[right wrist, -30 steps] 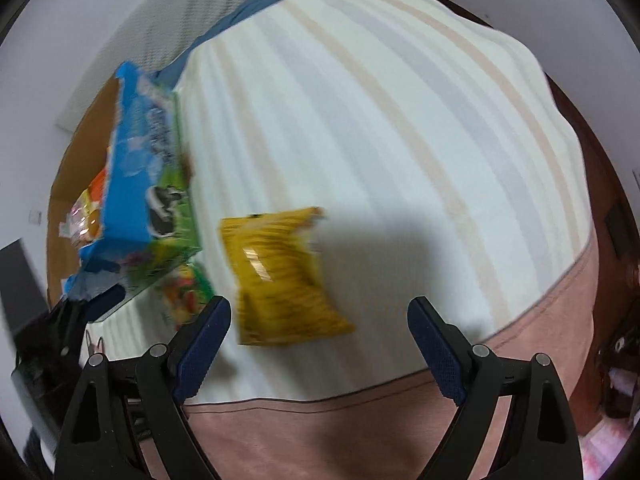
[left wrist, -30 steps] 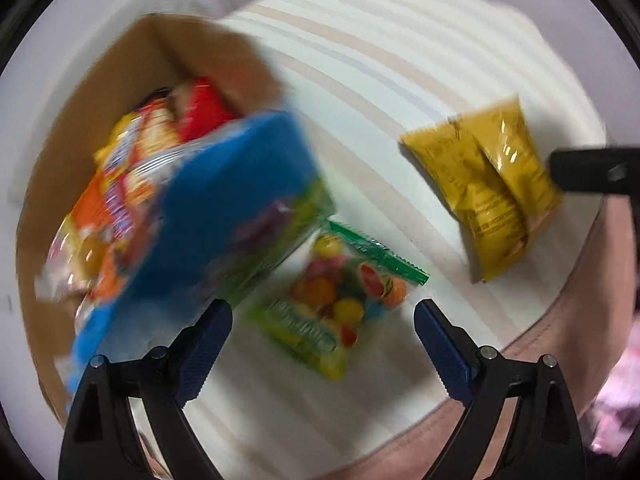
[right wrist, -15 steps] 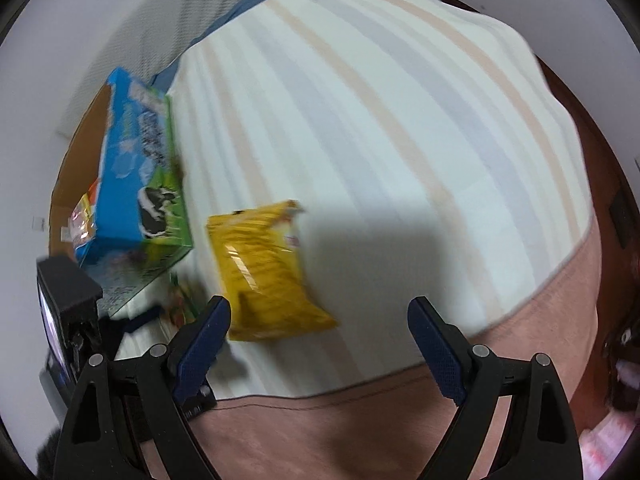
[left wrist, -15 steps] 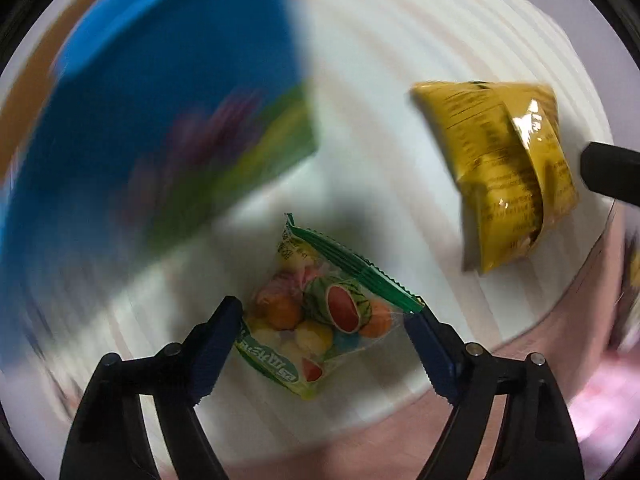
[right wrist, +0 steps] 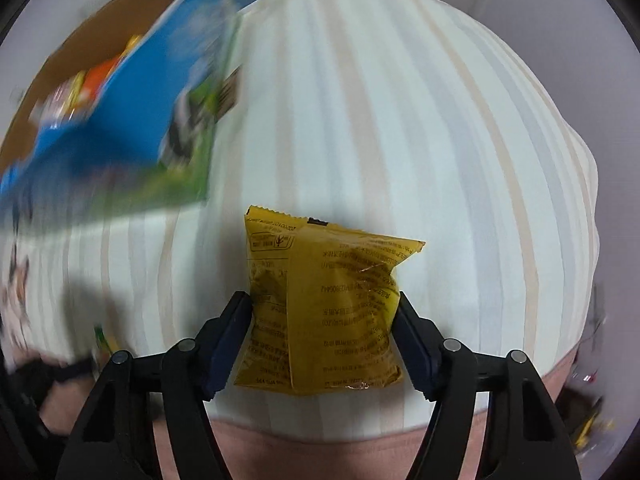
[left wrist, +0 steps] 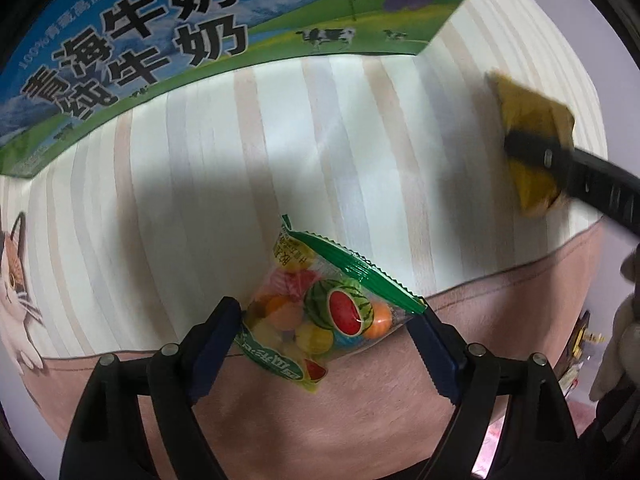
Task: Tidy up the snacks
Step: 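Grasp the green fruit gummy bag with the left tool while the right tool grasps the yellow packet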
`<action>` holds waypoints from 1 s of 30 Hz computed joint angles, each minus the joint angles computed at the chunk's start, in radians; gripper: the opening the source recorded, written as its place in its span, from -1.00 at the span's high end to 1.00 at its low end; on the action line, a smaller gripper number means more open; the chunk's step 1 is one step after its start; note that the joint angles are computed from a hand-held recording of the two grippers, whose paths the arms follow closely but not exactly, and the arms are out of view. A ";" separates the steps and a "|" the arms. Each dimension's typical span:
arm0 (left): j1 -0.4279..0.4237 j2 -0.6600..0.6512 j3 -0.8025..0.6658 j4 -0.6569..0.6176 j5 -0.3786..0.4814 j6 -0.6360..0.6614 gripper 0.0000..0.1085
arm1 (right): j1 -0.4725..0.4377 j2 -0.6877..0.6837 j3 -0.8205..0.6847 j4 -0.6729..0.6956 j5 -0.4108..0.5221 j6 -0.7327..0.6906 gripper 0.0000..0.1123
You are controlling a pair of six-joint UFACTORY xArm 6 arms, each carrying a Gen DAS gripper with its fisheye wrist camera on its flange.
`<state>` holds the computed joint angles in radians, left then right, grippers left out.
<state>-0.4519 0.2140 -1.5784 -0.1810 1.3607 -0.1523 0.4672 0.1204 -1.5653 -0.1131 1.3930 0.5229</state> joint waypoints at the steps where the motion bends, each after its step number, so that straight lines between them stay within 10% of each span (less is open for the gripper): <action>1: 0.003 -0.006 0.003 0.003 0.006 0.018 -0.55 | 0.008 -0.020 0.023 0.012 0.004 -0.008 -0.28; 24: 0.010 -0.076 0.125 -0.019 0.036 0.233 -0.73 | -0.055 -0.261 0.284 0.257 -0.016 0.016 -0.52; 30: -0.015 -0.110 0.144 0.012 -0.019 0.101 -0.21 | 0.019 -0.179 0.218 0.159 -0.022 0.026 -0.37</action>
<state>-0.4666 0.1044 -1.4345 -0.1687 1.3419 -0.0516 0.4858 -0.0587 -1.3469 0.0457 1.3710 0.5487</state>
